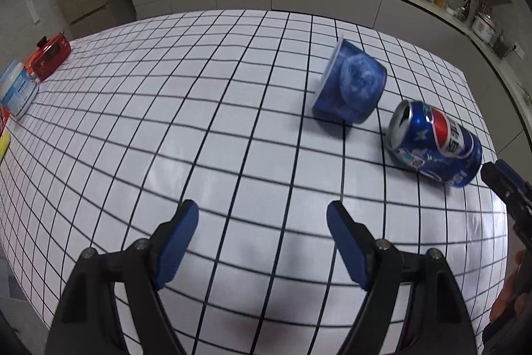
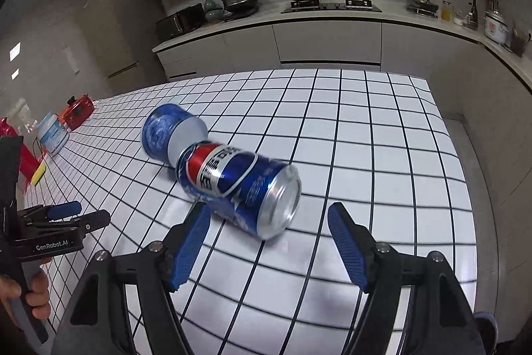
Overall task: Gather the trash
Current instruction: 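Move both open tools back toward the blue cup and Pepsi can, then close the right gripper around the middle of the Pepsi can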
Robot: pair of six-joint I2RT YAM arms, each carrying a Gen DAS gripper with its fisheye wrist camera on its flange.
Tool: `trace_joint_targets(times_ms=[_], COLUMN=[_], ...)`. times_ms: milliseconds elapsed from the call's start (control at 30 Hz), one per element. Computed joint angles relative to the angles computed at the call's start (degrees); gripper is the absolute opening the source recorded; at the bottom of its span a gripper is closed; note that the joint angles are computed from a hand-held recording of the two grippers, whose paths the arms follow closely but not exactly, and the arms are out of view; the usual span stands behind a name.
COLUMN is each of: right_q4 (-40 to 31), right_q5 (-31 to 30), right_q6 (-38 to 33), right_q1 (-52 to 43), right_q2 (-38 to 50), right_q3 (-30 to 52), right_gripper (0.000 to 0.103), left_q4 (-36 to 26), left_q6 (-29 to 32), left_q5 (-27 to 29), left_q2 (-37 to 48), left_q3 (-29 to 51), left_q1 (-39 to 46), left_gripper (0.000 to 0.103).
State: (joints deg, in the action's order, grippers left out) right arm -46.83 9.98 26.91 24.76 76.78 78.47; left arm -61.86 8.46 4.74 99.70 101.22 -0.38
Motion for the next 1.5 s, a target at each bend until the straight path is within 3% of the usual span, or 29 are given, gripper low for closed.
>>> trace_joint_targets(times_ms=[300, 567, 967, 1500], right_q4=[0.1, 0.2, 0.9, 0.7], right_q5=[0.2, -0.6, -3.2, -5.5], right_q6=[-1.4, -3.2, -5.8, -10.9], right_q1=[-0.8, -0.2, -1.4, -2.9], right_q2=[3.3, 6.9, 10.9, 14.0], right_q3=[3.0, 6.2, 8.1, 11.4], right_gripper=[0.082, 0.082, 0.083, 0.083], left_q4=[-0.4, -0.6, -1.6, -3.0], left_q6=[2.9, 3.5, 4.2, 4.6], left_q5=[0.7, -1.2, 0.4, 1.4], left_q2=[3.8, 7.4, 10.2, 8.4], left_q3=[1.8, 4.4, 7.5, 5.7], left_q1=[0.5, 5.2, 8.2, 9.9], left_gripper=[0.081, 0.081, 0.081, 0.081])
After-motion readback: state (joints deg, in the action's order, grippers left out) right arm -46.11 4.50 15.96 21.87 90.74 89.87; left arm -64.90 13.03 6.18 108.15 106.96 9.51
